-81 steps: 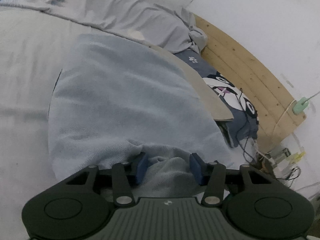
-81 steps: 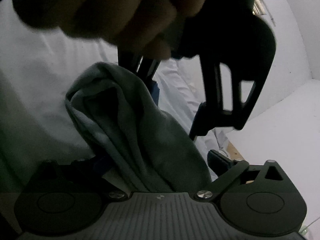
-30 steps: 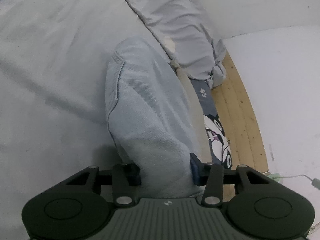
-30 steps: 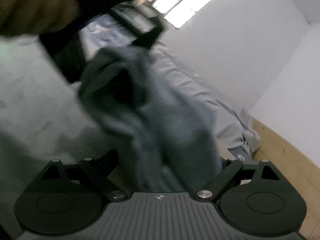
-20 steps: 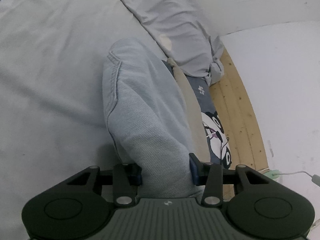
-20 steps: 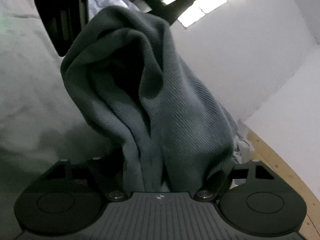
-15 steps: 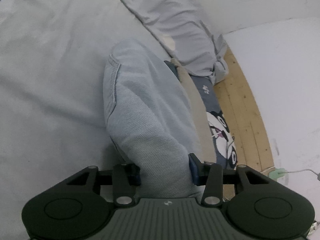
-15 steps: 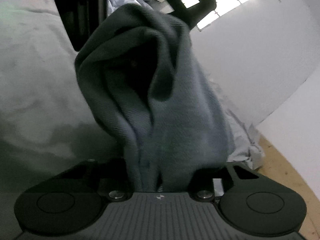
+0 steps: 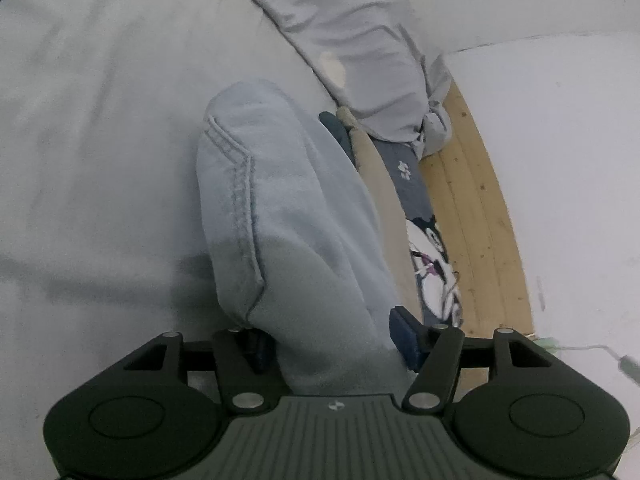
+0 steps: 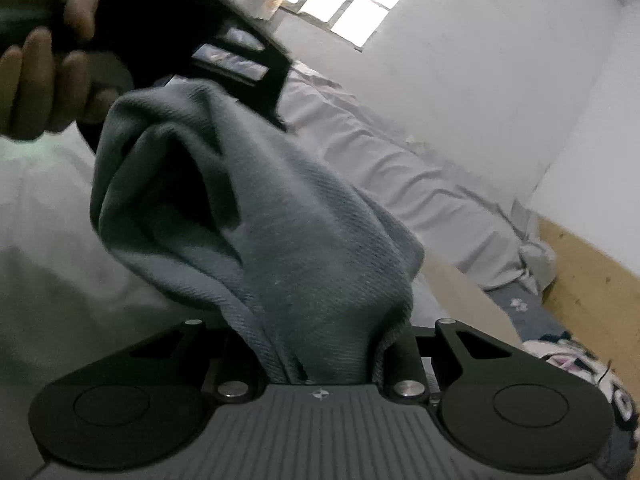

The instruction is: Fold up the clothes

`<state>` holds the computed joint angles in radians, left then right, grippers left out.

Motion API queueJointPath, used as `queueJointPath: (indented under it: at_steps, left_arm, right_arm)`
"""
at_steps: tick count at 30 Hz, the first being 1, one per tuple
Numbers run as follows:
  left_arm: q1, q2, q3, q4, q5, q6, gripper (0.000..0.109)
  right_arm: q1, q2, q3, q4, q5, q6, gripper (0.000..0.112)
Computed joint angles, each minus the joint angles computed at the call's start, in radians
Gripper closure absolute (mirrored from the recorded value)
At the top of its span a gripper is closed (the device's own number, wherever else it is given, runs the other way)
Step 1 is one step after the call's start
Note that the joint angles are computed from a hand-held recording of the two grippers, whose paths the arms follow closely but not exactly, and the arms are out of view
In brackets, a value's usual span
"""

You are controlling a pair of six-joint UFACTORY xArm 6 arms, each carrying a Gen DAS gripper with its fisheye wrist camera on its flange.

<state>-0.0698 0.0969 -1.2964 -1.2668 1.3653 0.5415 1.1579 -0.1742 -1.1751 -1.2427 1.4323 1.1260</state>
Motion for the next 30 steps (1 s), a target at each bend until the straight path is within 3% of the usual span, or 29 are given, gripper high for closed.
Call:
queueJointPath:
  at_steps: [3,12,17,19,24,30]
  left_arm:
    - [0.001,0.013,-0.033,0.029,0.017,-0.017,0.055]
    - [0.048,-0.038,-0.001,0.044,0.021,-0.021,0.053]
    - [0.066,-0.043,0.000,0.054,0.043,-0.023,0.038]
    - [0.063,-0.067,0.018,0.080,-0.006,-0.033,0.006]
    - [0.105,-0.070,0.042,0.031,-0.035,-0.054,0.006]
    - [0.066,-0.018,-0.002,0.024,-0.052,-0.048,0.006]
  right_arm:
    - [-0.013,-0.023,0.016,0.005,-0.023,0.015,0.088]
    - [-0.036,-0.067,0.028,0.042,-0.080,0.088,0.088]
    - [-0.055,-0.088,0.037,0.056,-0.105,0.107,0.088]
    - [-0.069,-0.095,0.042,0.055,-0.116,0.101,0.088]
    - [-0.105,-0.131,0.061,0.053,-0.138,0.145,0.087]
    - [-0.096,-0.114,0.048,0.057,-0.124,0.131,0.087]
